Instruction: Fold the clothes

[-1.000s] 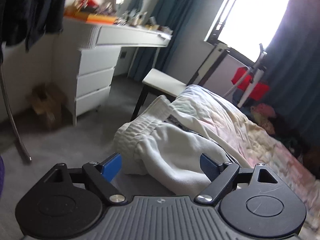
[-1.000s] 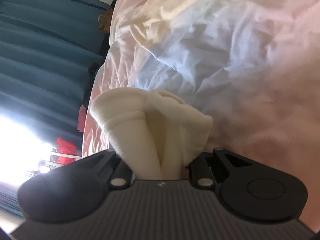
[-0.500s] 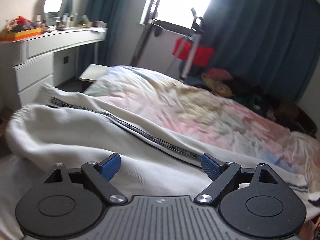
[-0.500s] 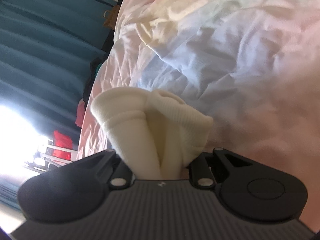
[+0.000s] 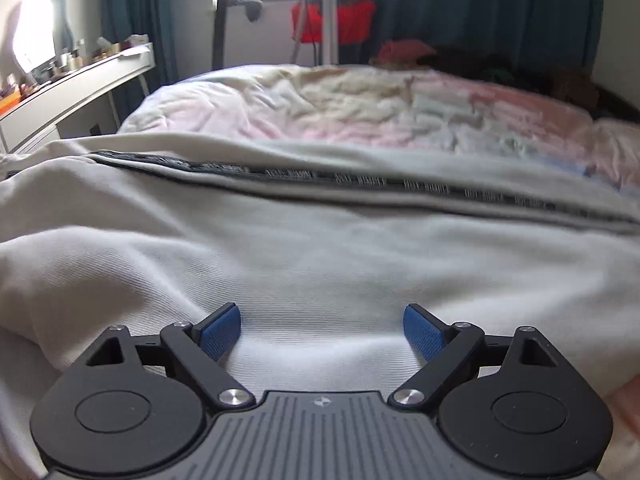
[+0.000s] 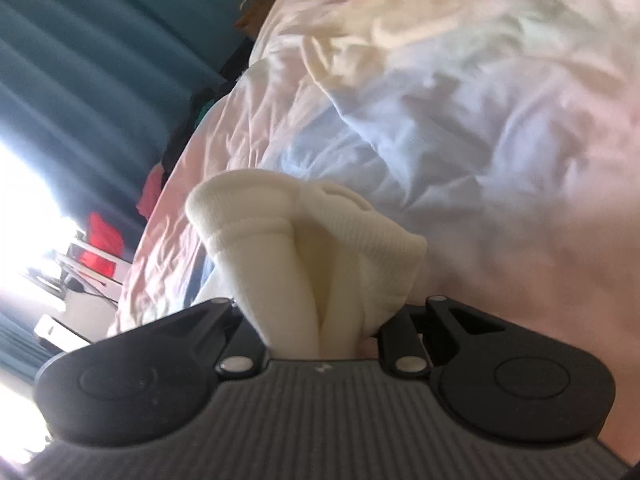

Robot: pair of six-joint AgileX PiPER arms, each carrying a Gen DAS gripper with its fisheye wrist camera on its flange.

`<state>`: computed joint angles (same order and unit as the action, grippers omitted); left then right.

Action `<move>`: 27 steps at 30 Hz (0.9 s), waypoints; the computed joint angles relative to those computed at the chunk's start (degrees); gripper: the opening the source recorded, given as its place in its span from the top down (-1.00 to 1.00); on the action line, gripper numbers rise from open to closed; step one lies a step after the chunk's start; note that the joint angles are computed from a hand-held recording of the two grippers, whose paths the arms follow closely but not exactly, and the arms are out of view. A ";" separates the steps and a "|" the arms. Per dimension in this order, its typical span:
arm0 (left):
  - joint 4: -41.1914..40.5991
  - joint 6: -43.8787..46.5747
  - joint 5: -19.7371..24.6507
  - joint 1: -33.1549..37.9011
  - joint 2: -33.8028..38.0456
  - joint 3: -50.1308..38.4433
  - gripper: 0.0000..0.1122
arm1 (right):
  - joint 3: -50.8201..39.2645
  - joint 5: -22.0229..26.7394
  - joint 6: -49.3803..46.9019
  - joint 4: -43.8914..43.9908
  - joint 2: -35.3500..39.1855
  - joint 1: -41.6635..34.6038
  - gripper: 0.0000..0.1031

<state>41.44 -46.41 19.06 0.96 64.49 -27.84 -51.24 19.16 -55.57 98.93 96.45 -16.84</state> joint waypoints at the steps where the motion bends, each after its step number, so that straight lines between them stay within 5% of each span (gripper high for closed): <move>1: 2.29 -2.43 0.21 -0.58 0.01 0.23 -0.61 | -0.15 -0.60 0.55 -0.37 0.02 0.32 0.71; 10: -10.63 13.50 -0.15 2.42 -1.66 -0.98 -0.69 | -0.95 -10.77 -0.20 -4.78 -3.96 6.53 0.71; 15: -27.44 30.63 0.30 6.03 -2.74 -2.99 -0.74 | 0.34 -28.28 8.12 -23.34 -11.49 19.25 0.71; 20: -27.33 30.85 0.53 6.92 -4.52 -3.41 -0.74 | 3.81 -45.62 10.10 -38.31 -16.85 35.57 0.71; 27: -51.29 50.91 0.79 17.95 -6.60 -5.83 -0.75 | 5.09 -59.86 0.57 -46.10 -13.27 58.50 0.70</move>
